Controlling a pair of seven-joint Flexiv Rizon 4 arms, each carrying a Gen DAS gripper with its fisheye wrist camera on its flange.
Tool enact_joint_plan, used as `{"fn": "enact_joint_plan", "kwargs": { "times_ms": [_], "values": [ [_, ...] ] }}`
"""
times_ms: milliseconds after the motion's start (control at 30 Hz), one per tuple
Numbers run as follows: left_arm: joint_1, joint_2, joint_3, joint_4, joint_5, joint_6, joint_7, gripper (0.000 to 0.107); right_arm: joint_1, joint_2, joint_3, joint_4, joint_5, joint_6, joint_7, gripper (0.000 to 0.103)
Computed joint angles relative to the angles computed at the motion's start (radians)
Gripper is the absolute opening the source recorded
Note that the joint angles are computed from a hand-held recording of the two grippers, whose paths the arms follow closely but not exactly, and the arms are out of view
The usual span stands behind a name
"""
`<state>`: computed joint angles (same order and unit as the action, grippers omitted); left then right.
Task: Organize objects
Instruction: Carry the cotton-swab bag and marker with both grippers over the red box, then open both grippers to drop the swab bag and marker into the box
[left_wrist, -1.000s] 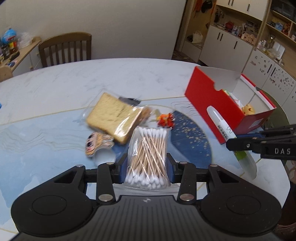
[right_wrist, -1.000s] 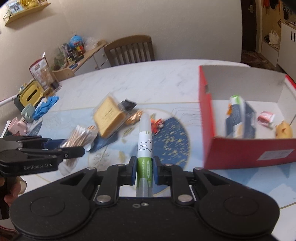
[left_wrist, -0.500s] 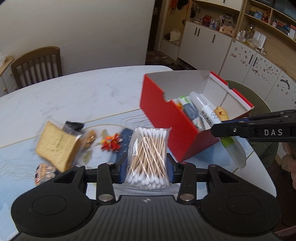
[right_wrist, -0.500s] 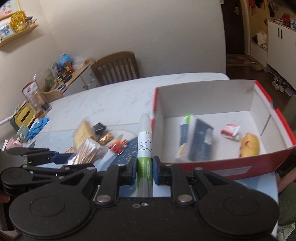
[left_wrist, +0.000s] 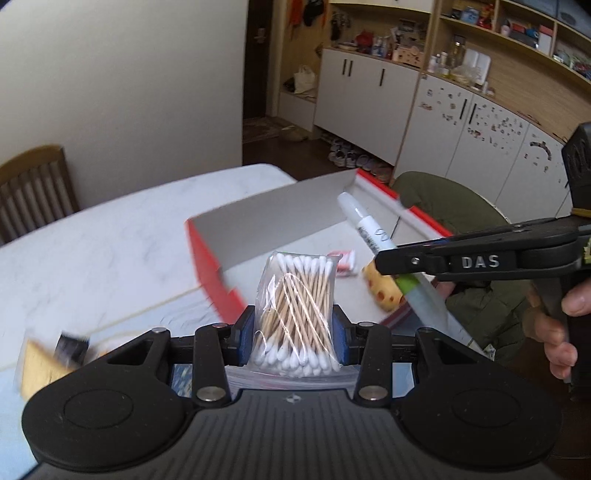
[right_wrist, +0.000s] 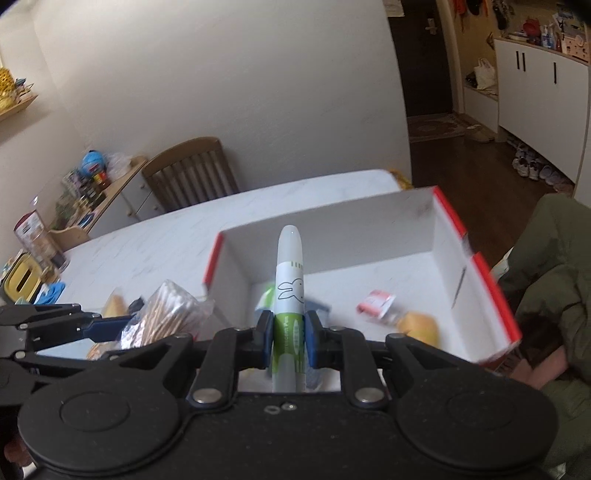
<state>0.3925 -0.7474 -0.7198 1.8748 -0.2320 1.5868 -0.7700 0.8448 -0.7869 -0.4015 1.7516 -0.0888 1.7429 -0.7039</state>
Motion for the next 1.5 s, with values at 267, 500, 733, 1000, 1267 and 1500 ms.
{"fn": "enact_joint_plan", "kwargs": {
  "times_ms": [267,500,733,1000,1267,1500],
  "values": [
    [-0.253,-0.028,0.219,-0.177,-0.062,-0.115,-0.035,0.04,-0.12,-0.038,0.073,-0.072,-0.038,-0.053,0.01,0.017],
    [-0.452,-0.096,0.425,-0.34,-0.094,-0.22,-0.094,0.04,-0.248,-0.097,0.18,-0.178,-0.126,-0.159,0.015,0.017],
    [-0.563,-0.171,0.563,-0.488,-0.057,-0.329,-0.187,0.04,-0.358,-0.145,0.307,-0.273,-0.188,-0.276,0.008,0.017],
    [-0.602,-0.228,0.622,-0.601,-0.001,-0.439,-0.261,0.04,-0.408,-0.175,0.379,-0.345,-0.212,-0.393,-0.01,0.017],
    [-0.617,-0.281,0.655,-0.714,0.036,-0.578,-0.33,0.04,-0.423,-0.179,0.408,-0.37,-0.206,-0.461,-0.029,0.017],
    [-0.615,-0.306,0.656,-0.788,0.06,-0.692,-0.349,0.04,-0.432,-0.179,0.421,-0.373,-0.193,-0.465,-0.034,0.018]
  ]
}}
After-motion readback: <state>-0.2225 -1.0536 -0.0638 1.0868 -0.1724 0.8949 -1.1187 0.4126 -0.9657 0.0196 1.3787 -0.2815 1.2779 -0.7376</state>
